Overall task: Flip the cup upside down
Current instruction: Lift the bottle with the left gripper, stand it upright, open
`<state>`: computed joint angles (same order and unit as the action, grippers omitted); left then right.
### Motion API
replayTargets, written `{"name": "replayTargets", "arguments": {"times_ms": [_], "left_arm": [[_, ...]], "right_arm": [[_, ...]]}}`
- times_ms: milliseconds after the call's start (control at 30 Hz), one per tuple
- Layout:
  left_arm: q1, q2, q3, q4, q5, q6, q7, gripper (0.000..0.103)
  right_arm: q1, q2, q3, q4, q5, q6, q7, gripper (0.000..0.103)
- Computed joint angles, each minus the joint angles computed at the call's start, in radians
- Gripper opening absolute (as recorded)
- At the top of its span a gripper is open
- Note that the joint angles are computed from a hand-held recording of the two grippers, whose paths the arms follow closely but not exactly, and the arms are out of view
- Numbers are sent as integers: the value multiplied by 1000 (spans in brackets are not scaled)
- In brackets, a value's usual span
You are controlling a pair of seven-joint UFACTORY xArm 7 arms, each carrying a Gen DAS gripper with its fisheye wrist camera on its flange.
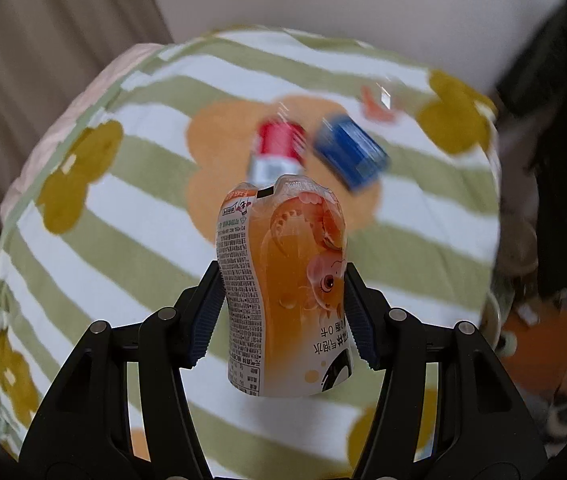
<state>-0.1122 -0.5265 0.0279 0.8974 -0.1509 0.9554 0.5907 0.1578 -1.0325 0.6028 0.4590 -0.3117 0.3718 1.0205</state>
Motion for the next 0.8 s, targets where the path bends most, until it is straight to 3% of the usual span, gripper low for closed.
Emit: {"name": "replayTargets", "arguments": {"times_ms": [133,333,567,800], "left_arm": [[-3,-131,-3,-155,-12,35,-23,54],[-8,-189,-9,-314,-59,39,-120,54],[-13,-169,-24,-376,-65,1,-230,54],[-35,-170,-47,-407,-17,-46,-274,54]], "right_arm": [[70,-63,-25,-9,32,88,3,103],[110,-159,-17,-15,41,191,9,103],[137,-190,-21,-21,52,228,-8,103],[146,-197,-22,-30,57,229,-17,103]]}}
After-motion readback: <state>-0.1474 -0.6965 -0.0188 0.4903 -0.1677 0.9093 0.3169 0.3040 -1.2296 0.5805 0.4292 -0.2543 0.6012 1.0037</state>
